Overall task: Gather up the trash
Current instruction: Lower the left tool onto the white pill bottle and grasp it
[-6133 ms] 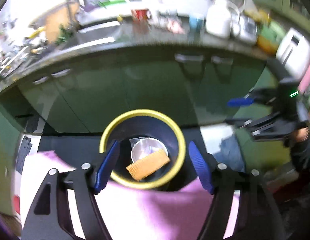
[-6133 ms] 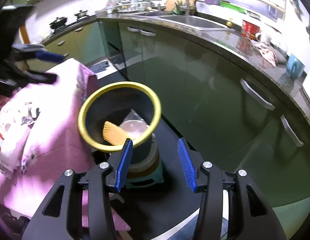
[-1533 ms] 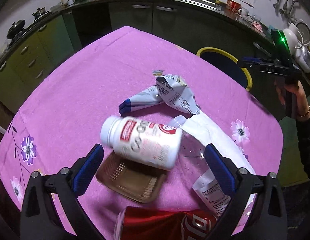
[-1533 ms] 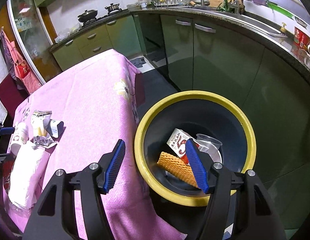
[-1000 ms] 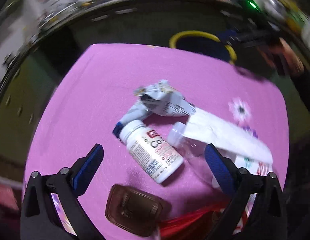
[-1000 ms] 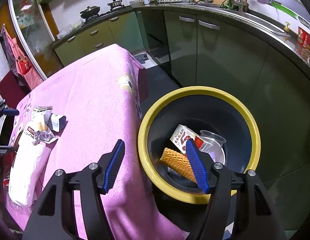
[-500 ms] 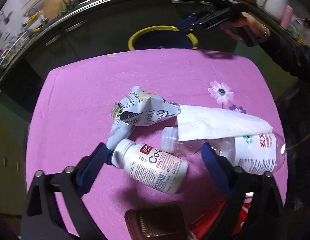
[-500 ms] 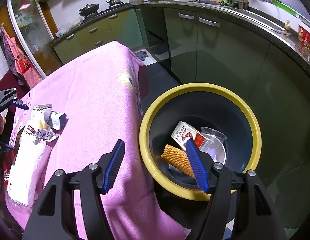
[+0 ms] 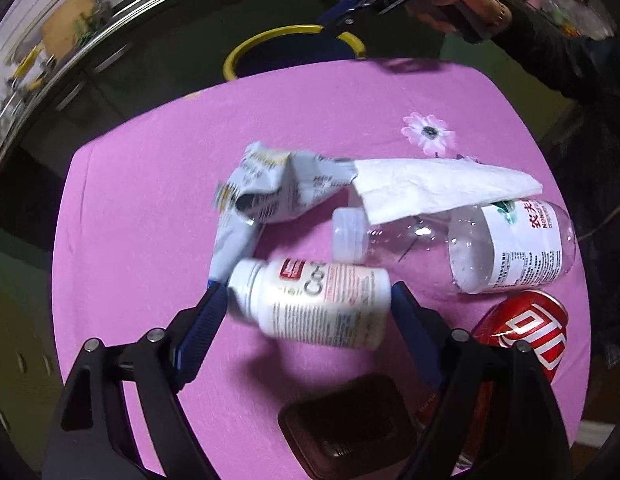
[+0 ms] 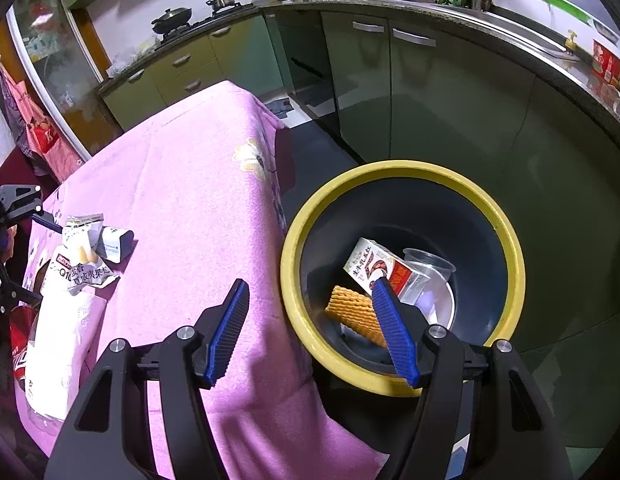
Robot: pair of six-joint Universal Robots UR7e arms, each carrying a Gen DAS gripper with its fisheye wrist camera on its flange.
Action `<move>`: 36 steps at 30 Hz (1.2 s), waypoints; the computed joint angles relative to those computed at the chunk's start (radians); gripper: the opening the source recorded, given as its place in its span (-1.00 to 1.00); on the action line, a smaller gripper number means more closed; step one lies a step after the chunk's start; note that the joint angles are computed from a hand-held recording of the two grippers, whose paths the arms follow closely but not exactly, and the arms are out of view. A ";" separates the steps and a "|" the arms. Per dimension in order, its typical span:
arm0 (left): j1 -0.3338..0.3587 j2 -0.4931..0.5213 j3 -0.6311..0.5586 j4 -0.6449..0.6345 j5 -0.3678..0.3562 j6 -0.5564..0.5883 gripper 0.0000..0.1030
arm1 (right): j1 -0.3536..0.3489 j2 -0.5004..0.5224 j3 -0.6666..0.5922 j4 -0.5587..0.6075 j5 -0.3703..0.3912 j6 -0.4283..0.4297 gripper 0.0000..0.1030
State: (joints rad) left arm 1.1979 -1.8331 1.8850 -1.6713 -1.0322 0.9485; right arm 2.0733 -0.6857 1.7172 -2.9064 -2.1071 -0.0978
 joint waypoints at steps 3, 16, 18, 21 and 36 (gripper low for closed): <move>-0.006 0.016 0.001 -0.003 0.020 0.027 0.59 | 0.002 0.005 -0.008 0.020 -0.003 -0.002 0.24; 0.002 0.055 -0.032 0.045 0.016 0.013 0.70 | -0.001 0.021 -0.028 0.059 0.002 0.007 0.25; 0.002 0.056 -0.035 0.050 0.011 0.010 0.70 | -0.001 0.025 -0.031 0.064 0.005 0.007 0.25; 0.006 0.056 -0.040 0.068 0.002 0.003 0.70 | 0.001 0.029 -0.034 0.070 0.006 0.007 0.25; 0.035 0.051 -0.040 0.028 -0.011 -0.102 0.59 | 0.002 0.024 -0.028 0.067 0.018 0.008 0.25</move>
